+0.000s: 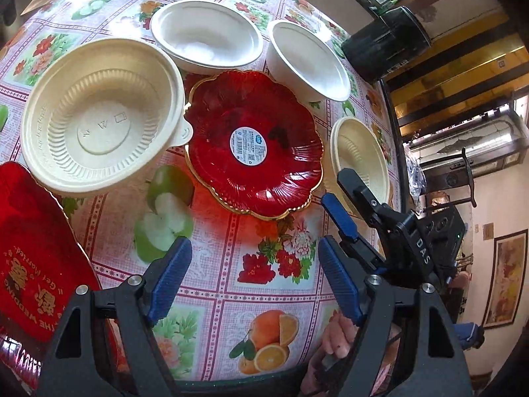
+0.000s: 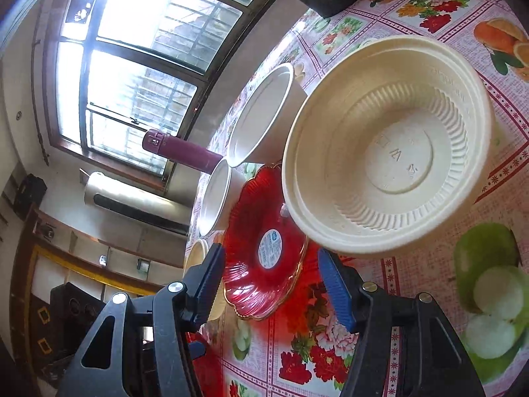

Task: Organize plates and bowls
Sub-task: 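Open the left gripper and move it to the small red stickered plate, then grasp the small red plate rim with the left gripper and lift it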

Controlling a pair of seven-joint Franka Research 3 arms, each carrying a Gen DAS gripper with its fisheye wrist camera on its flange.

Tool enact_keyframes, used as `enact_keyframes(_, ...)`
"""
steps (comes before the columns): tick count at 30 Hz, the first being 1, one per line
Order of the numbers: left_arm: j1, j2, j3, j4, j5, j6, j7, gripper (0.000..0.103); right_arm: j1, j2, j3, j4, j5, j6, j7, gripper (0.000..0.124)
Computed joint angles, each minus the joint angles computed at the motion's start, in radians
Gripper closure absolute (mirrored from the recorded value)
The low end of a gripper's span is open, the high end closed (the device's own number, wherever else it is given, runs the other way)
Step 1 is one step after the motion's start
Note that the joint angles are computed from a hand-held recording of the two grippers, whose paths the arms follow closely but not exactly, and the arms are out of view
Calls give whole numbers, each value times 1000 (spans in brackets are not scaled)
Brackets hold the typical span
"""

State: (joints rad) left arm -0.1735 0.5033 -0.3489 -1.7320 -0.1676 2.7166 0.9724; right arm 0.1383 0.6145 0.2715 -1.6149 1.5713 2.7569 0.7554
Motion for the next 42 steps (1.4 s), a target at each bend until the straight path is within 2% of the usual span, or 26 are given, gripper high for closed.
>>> enact_keyframes(7, 14, 82, -7, 87, -13, 1, 10, 24, -7, 7, 1, -7, -37, 7, 37, 62)
enact_keyframes(13, 24, 116, -5, 123, -5, -2, 7, 24, -9, 28, 1, 11, -101, -26, 100, 59)
enact_keyframes(21, 43, 156, -18, 168, -17, -3, 28, 25, -11, 48, 18, 31, -127, 2, 120, 59)
enact_keyframes(29, 31, 148, 7, 158, 17, 0, 15, 32, -19, 71, 42, 57, -105, 35, 101, 62)
enact_keyframes(31, 24, 157, 15, 172, 27, -10, 6, 37, -9, 75, 37, 62, -116, 54, 114, 67)
enact_keyframes(33, 22, 163, 17, 176, 31, -9, -2, 38, 5, 82, 23, 69, -163, 61, 169, 82)
enact_keyframes(37, 14, 176, 24, 194, 41, -29, -25, 38, 8, 98, 22, 75, -237, 68, 245, 99)
enact_keyframes(38, 11, 180, 28, 198, 45, -28, -32, 40, 11, 100, 21, 74, -258, 75, 260, 104)
enact_keyframes(40, 10, 188, 30, 204, 53, -23, -34, 51, 20, 108, 18, 83, -305, 91, 303, 111)
enact_keyframes(41, 7, 193, 33, 213, 59, -32, -36, 52, 14, 110, 27, 83, -314, 97, 307, 111)
enact_keyframes(42, 1, 193, 40, 213, 68, -37, -45, 56, 7, 111, 38, 82, -316, 105, 306, 111)
